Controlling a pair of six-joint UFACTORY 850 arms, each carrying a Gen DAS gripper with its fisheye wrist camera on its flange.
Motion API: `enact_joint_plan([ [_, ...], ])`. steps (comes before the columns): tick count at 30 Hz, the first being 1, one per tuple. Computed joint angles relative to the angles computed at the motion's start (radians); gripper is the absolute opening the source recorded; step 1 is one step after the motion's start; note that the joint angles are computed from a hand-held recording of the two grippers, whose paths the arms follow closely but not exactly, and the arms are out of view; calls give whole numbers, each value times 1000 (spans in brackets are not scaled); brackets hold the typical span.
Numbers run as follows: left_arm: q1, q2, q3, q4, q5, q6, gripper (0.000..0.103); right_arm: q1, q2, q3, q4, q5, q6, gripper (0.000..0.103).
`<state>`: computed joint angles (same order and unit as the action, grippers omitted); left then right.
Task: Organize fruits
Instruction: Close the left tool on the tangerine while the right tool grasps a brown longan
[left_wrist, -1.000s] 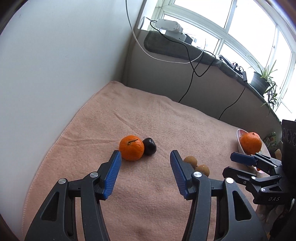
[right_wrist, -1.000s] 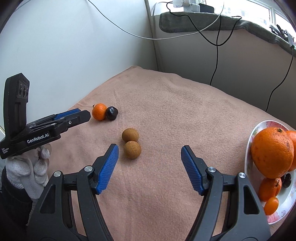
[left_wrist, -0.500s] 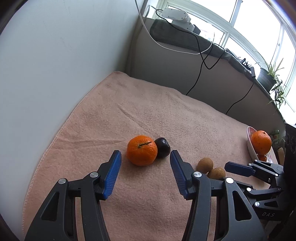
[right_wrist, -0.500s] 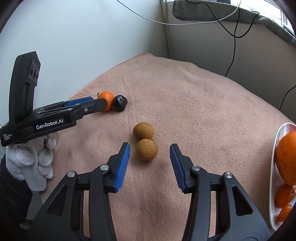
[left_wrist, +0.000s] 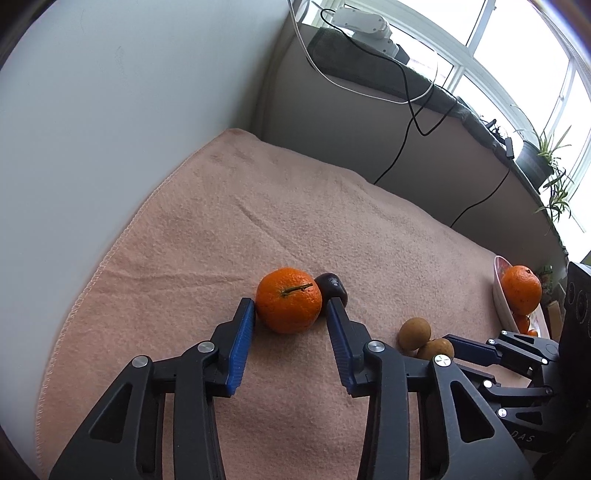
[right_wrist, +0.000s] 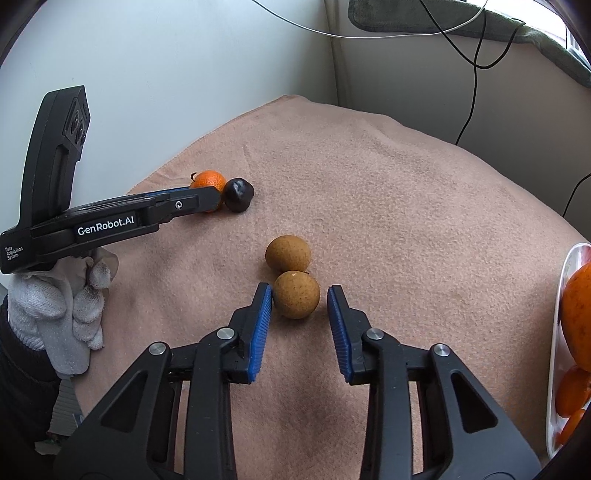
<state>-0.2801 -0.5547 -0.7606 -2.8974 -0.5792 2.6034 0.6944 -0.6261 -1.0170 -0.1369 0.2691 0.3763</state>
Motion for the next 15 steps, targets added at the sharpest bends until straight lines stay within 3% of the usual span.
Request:
enact_joint_plan([
  [15, -7, 27, 32, -39, -19, 37, 34, 2, 18, 25, 41, 18, -34, 28],
])
